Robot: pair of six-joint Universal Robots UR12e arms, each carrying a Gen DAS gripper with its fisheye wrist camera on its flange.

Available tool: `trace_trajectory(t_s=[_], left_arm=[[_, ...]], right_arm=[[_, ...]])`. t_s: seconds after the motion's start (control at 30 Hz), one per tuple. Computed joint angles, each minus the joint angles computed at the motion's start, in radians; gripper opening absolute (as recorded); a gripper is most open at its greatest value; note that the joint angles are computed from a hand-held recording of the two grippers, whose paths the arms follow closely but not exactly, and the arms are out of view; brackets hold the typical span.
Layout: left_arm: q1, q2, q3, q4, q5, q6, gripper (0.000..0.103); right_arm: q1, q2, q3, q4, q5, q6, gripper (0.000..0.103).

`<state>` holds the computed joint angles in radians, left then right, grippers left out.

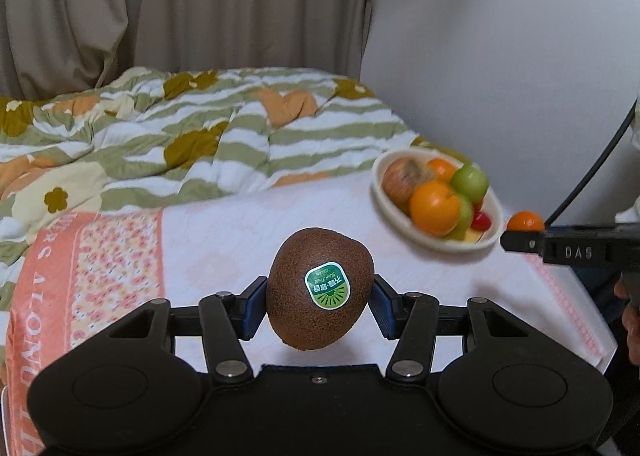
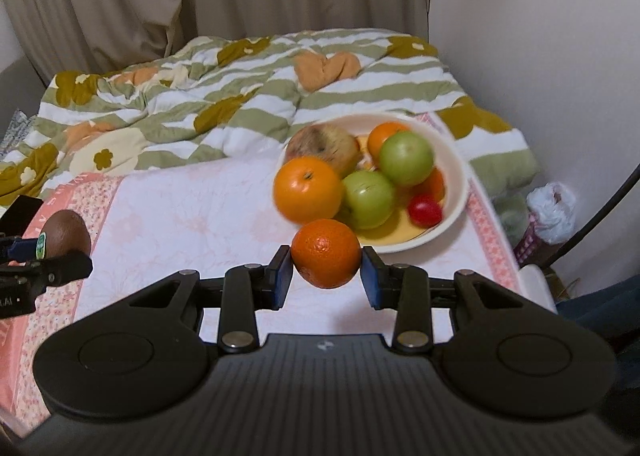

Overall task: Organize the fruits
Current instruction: 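Carry the kiwi and mandarin to the white bowl and release both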

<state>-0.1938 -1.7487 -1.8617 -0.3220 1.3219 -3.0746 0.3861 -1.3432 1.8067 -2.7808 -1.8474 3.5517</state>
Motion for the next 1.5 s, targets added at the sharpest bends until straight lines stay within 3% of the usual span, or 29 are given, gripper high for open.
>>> trace_trajectory(t_s=[0.47, 0.73, 1.0, 1.5], left_arm=[[-0.151, -0.071, 0.113, 0.088, 0.181, -0.193, 0.058], [-0.19, -0.144, 0.22, 0.051, 0.215, -0.197, 0.058], [-0.191, -0.243, 0.353, -0.035, 0.177, -0.172, 0.058], [-0.171, -0.434, 0.608, -0.283, 0.07, -0.101, 0.058]], right_arm=[[-0.153, -0.083, 0.066, -0.096, 0.172, -0.232, 0.052], [-0.222, -0.06, 0.053, -0.114, 0.243, -0.27, 0.052], [-0.25, -0.011, 0.014, -0.095, 0.268, -0.247, 0.052], [-0.272, 0.093, -0.079, -0.009, 0.274, -0.168, 0.052]])
